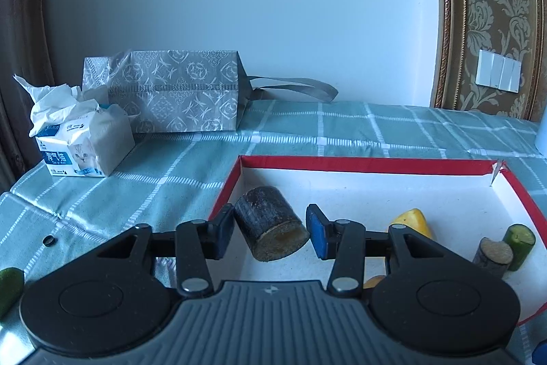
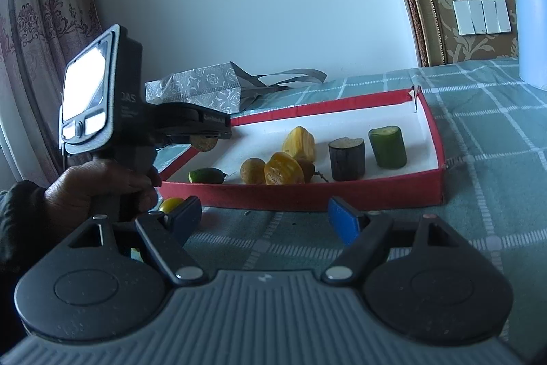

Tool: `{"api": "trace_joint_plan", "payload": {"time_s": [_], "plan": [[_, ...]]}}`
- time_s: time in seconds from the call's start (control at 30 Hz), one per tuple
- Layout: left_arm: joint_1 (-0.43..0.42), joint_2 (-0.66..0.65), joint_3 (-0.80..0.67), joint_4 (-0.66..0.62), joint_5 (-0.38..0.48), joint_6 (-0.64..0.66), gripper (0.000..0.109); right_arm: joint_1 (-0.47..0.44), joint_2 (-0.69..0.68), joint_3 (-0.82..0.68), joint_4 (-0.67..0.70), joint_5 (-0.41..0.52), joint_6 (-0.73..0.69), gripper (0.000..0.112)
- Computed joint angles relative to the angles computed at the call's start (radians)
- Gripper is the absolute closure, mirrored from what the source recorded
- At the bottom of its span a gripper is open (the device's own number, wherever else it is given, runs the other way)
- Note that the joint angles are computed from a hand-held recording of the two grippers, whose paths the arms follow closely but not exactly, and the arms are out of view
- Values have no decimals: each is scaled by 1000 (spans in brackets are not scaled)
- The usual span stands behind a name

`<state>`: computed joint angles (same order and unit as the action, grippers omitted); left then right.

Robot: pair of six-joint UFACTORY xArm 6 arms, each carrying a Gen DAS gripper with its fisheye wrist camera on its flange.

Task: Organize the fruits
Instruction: 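Carry the dark sugarcane chunk over the tray and open the left gripper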

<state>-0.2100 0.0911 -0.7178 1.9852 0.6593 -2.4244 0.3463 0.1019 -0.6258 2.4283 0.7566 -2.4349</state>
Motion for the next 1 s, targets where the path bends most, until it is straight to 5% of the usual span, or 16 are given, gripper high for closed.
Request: {"api": "trace_joint_plan", "payload": {"time_s": [0.2,0.47,0.73,1.0], "plan": [[-19,-33,25,20,44,-31,38,2,3,-6,-6,-6,8,33],[-33,-120,115,-13,57,-22,35,0,6,-6,-11,1,8,32],[-75,-364,391,-37,162,-68,29,-2,-13,22,-26,42,-35,29],[53,-476,547,27,123,-196,29,51,-38,32,-60,13,-51,28]]}}
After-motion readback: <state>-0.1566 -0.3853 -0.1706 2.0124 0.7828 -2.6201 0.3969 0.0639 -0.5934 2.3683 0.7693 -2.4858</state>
